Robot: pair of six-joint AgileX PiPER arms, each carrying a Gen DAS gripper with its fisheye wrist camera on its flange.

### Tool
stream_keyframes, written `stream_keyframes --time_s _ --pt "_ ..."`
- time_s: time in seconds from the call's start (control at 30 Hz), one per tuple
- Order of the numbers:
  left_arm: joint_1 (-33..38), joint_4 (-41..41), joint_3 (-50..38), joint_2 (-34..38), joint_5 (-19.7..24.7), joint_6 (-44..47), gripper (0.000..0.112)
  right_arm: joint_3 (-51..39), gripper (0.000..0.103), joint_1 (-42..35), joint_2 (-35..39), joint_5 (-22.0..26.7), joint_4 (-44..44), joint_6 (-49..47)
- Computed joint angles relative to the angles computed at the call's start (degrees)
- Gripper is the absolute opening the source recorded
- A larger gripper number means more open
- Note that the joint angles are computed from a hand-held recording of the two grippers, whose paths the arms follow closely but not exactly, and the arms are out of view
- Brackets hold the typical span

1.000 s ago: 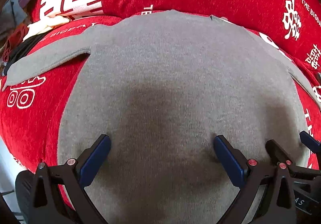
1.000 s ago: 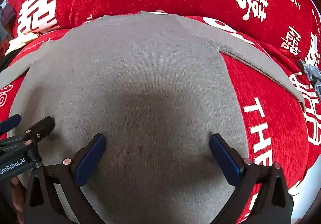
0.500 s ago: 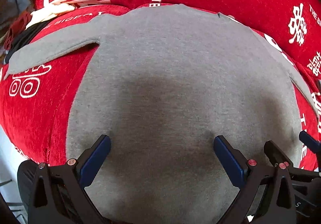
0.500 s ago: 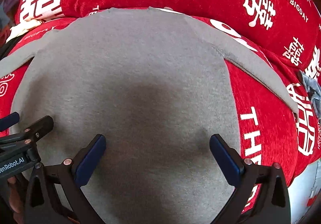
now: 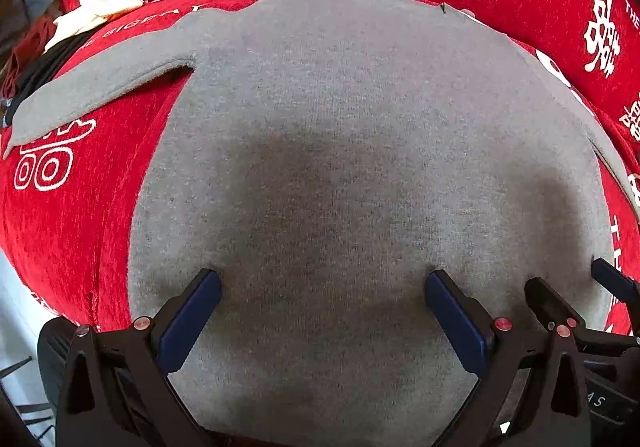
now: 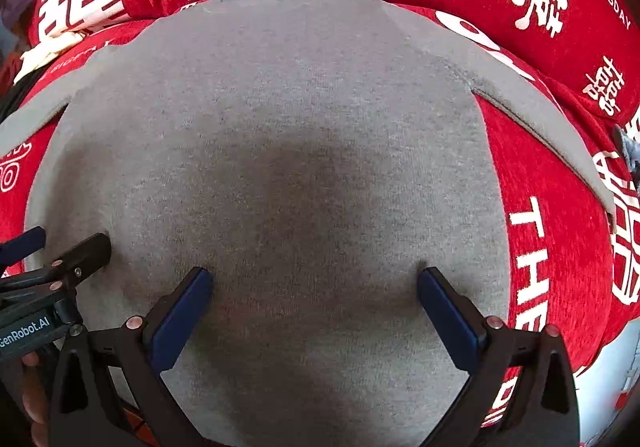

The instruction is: Fold small clothes

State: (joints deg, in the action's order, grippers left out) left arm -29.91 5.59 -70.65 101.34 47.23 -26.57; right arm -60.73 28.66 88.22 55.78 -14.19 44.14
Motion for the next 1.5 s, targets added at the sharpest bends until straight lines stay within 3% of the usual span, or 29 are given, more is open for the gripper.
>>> stream_keyframes --time_s 0.83,1.17,1.5 --pt "-0.7 2.6 -10.2 3.9 6.7 -1.8 0.103 -2.2 0.103 -2.8 -0.2 -1.3 -2.1 -2.9" --pt "-2.6 3.4 -23.5 10.0 11.5 -1.4 0.103 -8.3 0.103 -7.7 1.4 -0.3 -4.9 -4.9" --pt "-5.6 4.6 -45.5 21.4 20.2 -0.6 0.103 -12.3 0.103 -15.8 2.3 -0.8 -5.7 -9.3"
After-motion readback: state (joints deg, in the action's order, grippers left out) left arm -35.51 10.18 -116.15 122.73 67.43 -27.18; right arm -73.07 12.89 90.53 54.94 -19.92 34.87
